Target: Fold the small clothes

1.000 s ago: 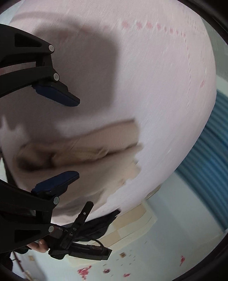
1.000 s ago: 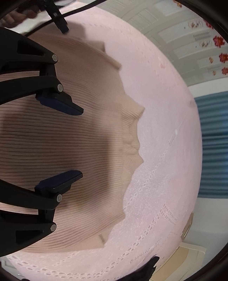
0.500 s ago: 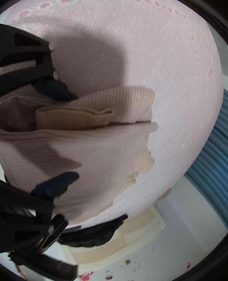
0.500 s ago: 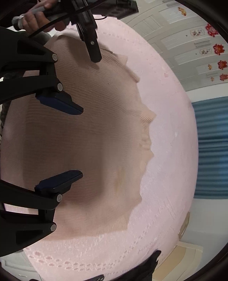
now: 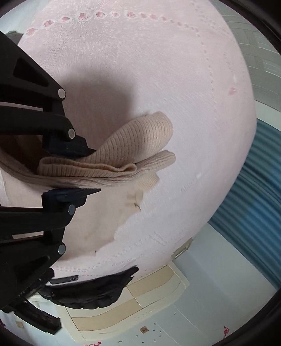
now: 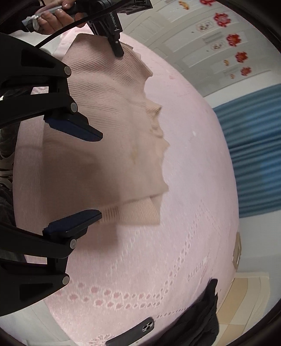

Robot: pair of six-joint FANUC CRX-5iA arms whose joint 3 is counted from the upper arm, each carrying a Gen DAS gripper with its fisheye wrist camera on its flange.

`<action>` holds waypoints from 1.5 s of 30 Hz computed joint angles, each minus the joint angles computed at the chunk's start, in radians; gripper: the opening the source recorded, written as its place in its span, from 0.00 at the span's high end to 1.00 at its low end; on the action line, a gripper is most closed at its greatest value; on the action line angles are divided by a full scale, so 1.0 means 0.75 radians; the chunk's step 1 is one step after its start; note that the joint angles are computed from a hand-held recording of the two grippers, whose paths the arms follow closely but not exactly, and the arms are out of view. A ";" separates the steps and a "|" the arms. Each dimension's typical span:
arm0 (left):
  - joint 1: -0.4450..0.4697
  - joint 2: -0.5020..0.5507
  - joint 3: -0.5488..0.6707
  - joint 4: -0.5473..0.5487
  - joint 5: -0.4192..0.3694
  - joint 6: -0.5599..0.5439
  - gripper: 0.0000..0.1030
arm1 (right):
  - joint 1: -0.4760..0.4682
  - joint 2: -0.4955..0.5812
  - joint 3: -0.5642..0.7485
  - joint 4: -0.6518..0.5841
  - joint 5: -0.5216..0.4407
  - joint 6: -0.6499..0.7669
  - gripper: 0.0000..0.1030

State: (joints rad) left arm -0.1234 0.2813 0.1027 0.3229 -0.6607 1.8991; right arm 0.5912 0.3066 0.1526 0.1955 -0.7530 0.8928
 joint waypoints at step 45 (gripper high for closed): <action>-0.171 0.107 0.161 -0.115 -0.272 -0.047 0.38 | -0.172 -0.051 0.007 -0.628 0.173 0.629 0.94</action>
